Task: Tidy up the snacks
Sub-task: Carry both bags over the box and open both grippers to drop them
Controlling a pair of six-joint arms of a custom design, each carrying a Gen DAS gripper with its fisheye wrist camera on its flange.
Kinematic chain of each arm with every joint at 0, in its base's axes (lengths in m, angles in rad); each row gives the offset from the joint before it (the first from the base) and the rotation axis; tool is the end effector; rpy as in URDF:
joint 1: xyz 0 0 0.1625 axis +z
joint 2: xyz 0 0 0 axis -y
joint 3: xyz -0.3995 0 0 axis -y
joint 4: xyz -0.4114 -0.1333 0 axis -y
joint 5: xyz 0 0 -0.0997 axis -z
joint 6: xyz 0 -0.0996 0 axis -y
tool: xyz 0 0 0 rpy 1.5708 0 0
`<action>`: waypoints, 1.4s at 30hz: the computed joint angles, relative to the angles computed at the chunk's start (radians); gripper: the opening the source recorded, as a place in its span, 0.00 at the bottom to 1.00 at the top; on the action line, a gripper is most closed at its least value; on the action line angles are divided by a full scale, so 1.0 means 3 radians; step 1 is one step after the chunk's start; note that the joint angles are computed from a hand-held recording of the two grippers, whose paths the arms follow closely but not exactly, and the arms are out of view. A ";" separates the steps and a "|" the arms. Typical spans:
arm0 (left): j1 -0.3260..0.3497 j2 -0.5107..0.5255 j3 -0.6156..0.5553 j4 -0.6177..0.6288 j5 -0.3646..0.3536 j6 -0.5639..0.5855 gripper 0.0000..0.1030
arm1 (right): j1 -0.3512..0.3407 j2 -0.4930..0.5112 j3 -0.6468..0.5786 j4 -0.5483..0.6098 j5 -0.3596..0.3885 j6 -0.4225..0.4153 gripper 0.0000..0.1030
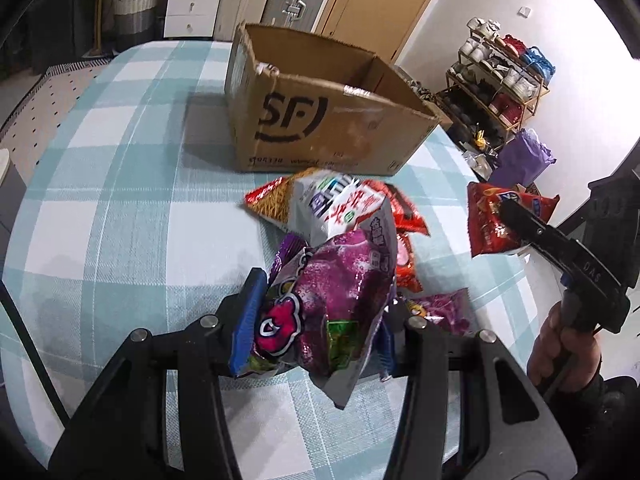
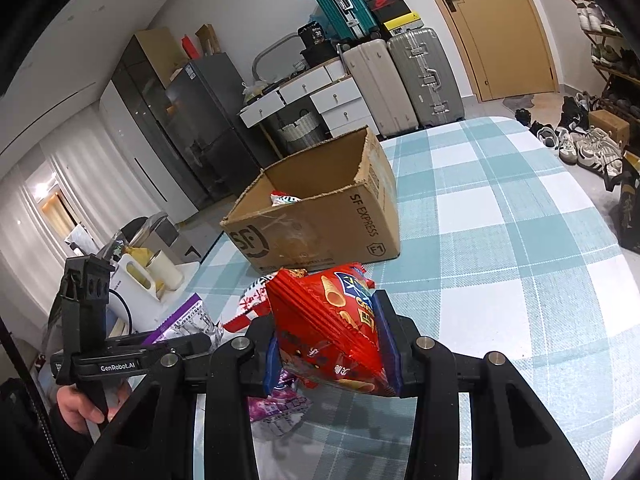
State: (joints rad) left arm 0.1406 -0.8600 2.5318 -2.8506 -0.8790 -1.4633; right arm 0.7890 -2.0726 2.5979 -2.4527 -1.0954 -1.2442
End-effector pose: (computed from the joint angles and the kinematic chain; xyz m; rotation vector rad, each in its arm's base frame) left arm -0.2516 -0.2344 -0.0530 0.1401 2.5508 -0.8487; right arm -0.0760 -0.3305 0.2583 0.8042 -2.8522 0.8910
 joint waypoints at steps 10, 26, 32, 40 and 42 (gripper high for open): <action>0.0012 -0.0230 -0.0130 0.0241 0.0151 0.0244 0.45 | 0.0146 -0.0100 0.0023 0.0063 0.0024 -0.0032 0.39; 0.0346 -0.0423 -0.0560 0.0337 0.0462 0.0884 0.45 | 0.0972 0.0495 -0.0348 -0.0302 -0.0239 0.0399 0.39; 0.0537 -0.0502 -0.0821 0.0623 0.0545 0.1234 0.45 | 0.1343 0.0804 -0.0554 -0.0456 -0.0393 0.0546 0.39; 0.0864 -0.0548 -0.1085 0.0641 0.0530 0.1664 0.45 | 0.1640 0.1215 -0.0855 -0.0617 -0.0472 0.0809 0.39; 0.0956 -0.0541 -0.1147 0.0607 0.0504 0.1766 0.45 | 0.1691 0.1312 -0.0915 -0.0686 -0.0488 0.0862 0.39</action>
State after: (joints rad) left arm 0.4273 -1.0224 2.1876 -2.6686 -0.7277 -0.9333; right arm 1.2962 -1.6790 2.3233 -2.6585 -1.2418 -0.9856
